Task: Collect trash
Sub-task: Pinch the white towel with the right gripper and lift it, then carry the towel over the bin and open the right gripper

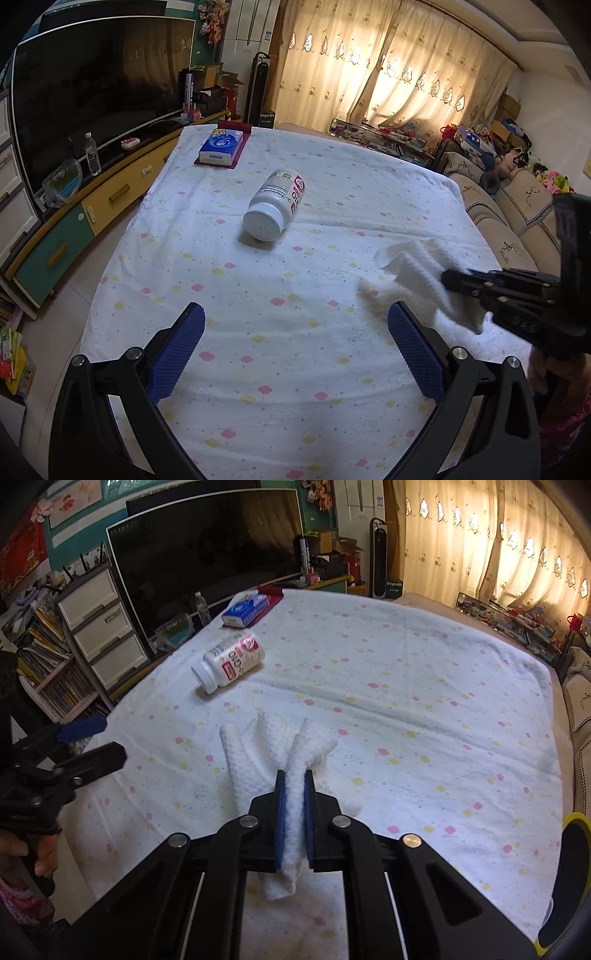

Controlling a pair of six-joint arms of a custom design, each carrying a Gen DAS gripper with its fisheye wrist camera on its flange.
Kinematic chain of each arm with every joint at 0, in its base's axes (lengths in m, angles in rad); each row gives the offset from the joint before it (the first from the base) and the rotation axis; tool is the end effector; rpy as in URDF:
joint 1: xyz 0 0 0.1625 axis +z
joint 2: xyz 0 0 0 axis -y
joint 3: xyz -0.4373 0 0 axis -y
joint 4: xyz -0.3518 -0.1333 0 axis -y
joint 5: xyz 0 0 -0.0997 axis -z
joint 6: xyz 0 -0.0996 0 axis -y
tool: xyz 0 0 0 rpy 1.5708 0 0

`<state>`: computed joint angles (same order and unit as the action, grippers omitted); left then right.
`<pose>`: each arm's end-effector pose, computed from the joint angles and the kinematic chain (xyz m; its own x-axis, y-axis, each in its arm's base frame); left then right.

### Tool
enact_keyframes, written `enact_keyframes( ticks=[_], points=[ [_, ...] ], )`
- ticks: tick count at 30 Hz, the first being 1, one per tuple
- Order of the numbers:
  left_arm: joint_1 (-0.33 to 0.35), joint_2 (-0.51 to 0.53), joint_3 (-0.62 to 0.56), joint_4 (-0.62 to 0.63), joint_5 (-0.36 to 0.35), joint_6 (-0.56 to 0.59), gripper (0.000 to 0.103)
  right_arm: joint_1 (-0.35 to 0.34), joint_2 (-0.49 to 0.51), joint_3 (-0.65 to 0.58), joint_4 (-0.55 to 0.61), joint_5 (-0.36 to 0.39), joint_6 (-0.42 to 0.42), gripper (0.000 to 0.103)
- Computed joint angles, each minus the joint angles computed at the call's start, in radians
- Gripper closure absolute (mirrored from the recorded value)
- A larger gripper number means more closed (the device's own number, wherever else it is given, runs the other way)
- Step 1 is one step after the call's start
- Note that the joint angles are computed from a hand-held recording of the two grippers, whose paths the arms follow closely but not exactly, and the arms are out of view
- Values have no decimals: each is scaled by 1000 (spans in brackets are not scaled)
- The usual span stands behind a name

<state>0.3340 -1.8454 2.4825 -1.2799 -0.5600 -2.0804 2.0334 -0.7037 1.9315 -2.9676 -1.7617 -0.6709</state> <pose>-0.1002 -0.2652 0.2626 -0.7220 -0.5248 -0.4510 0.1310 0.5363 -0.8338 0.3552 -0.4559 0.0345 -0.4259 -0.8693 0.2511 -0.8997 0.4363 -0.0155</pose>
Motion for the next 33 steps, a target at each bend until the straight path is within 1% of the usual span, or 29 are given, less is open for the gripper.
enact_keyframes(
  ticks=[4, 7, 10, 13, 21, 23, 28, 33],
  points=[
    [11, 16, -2, -32, 7, 29, 5, -20, -51, 22, -26, 13, 1, 95],
    [21, 34, -6, -61, 16, 56, 5, -43, -87, 35, -48, 6, 8, 95],
    [32, 51, -7, -100, 27, 89, 5, -78, -119, 44, -78, -16, 21, 95],
    [56, 74, -4, -171, 41, 148, 5, -124, -147, 50, -113, -47, 41, 94],
    [127, 171, -12, -394, 73, 346, 5, -264, -200, 25, -199, -142, 101, 94],
    [146, 201, -13, -464, 78, 404, 5, -298, -202, 8, -217, -168, 115, 94],
    [178, 263, -25, -585, 82, 515, 5, -373, -173, -59, -228, -237, 144, 93],
    [193, 305, -43, -629, 84, 562, 5, -420, -122, -126, -206, -281, 156, 93]
  ],
)
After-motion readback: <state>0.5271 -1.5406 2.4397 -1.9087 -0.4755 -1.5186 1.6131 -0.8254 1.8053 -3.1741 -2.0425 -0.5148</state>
